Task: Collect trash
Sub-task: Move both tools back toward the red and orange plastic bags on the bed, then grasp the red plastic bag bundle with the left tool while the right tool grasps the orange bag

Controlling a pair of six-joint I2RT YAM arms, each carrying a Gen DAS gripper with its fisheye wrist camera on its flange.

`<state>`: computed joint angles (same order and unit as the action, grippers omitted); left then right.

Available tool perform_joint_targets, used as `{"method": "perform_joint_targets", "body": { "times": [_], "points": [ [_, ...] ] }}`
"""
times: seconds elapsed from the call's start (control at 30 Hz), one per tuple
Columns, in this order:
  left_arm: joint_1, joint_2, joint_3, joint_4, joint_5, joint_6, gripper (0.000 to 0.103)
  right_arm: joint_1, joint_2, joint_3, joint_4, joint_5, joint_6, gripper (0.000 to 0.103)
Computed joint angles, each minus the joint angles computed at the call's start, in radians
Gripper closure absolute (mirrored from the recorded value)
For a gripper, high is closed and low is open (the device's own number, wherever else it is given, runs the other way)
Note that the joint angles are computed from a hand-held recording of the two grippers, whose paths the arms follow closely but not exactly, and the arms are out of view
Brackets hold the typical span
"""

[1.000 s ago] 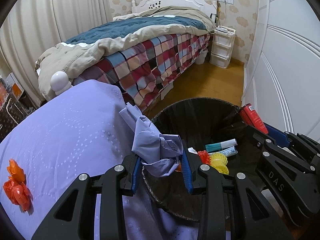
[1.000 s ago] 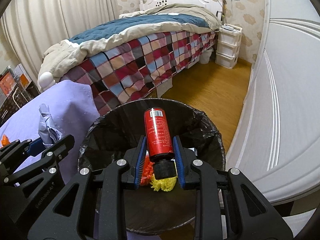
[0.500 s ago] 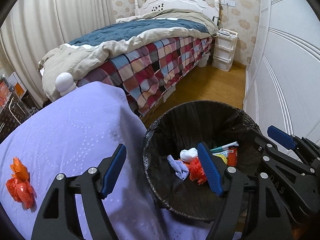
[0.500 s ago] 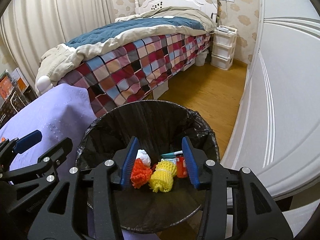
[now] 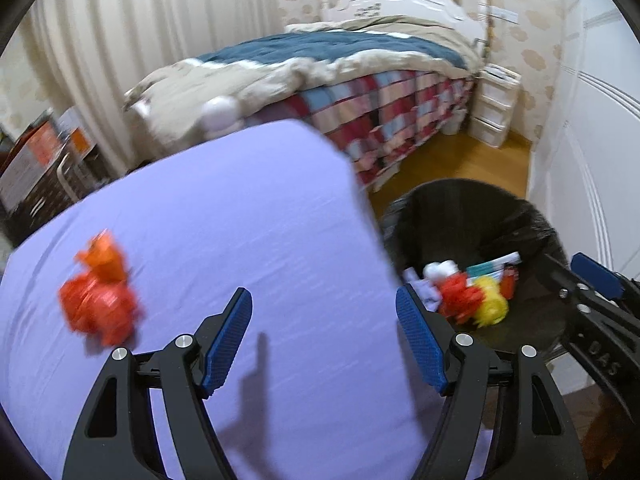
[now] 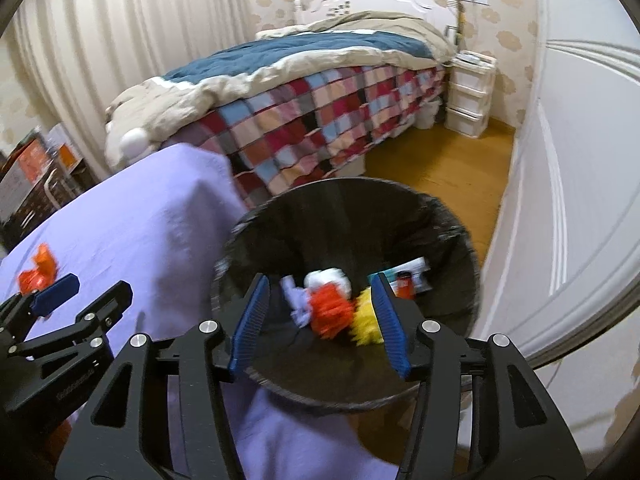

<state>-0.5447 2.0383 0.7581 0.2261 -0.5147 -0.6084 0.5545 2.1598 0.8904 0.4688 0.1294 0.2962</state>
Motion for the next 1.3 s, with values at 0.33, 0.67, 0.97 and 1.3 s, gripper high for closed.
{"method": "perform_joint_targets", "body": {
  "times": [0.33,0.67,0.97,1.3],
  "points": [
    [0.089,-0.135,-0.266,0.074,-0.099,-0.068,0.029,0.213,0.011,0.063,-0.062,0.020,-0.014,0.049],
    [0.233,-0.137,-0.337,0.200,-0.053,0.017,0.028,0.284,0.112,0.276,-0.256,0.043,-0.016,0.049],
    [0.323,-0.096,-0.277,0.200,-0.016,0.095,0.023,0.298,0.172,0.395,-0.354,0.075,-0.021,0.039],
    [0.293,-0.114,-0.313,0.257,-0.028,0.128,0.023,0.301,0.176,0.403,-0.359,0.076,-0.019,0.037]
  ]
}}
